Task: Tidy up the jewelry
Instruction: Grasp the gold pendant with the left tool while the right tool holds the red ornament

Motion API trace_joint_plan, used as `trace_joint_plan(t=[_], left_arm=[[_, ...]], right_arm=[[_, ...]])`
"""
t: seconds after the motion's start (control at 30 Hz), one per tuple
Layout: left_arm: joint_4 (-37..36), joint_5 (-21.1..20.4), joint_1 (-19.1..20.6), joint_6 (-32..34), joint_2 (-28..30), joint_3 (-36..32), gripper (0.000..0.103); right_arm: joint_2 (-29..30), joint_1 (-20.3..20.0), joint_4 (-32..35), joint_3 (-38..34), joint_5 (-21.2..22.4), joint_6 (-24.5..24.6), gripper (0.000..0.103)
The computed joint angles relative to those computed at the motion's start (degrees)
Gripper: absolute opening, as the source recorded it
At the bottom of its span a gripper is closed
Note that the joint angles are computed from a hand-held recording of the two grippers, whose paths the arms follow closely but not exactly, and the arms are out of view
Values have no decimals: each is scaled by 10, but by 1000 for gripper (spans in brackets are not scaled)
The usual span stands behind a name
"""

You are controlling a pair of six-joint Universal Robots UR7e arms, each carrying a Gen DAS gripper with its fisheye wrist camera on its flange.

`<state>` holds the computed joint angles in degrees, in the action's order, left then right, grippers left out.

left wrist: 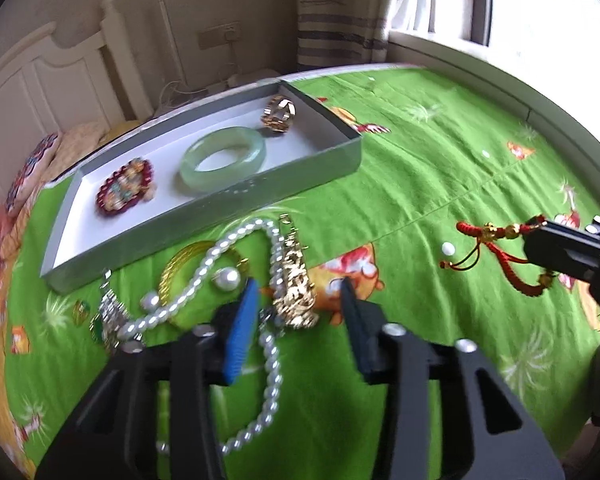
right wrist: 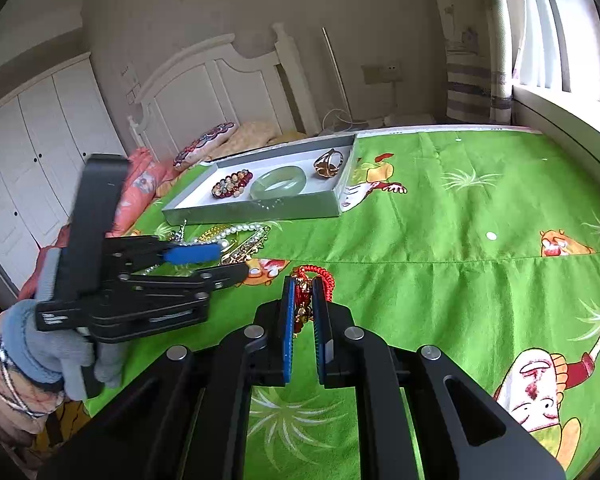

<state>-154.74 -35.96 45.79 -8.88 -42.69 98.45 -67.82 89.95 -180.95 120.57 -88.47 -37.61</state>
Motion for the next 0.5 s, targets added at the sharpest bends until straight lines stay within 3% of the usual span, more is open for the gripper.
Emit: trace_joint_plan(t=[0.07, 0.23, 0.5], left_arm=[[-17, 0, 0, 24, 5, 0, 20], [-66, 2, -10, 51, 5, 17, 20], [-98, -6, -27, 56, -14, 41, 20]], right_arm=[[-6, -6, 4, 3, 20, 0, 10], [-21, -27, 24, 7, 81, -3, 10], [-21, -25, 24, 5, 80, -2, 10]])
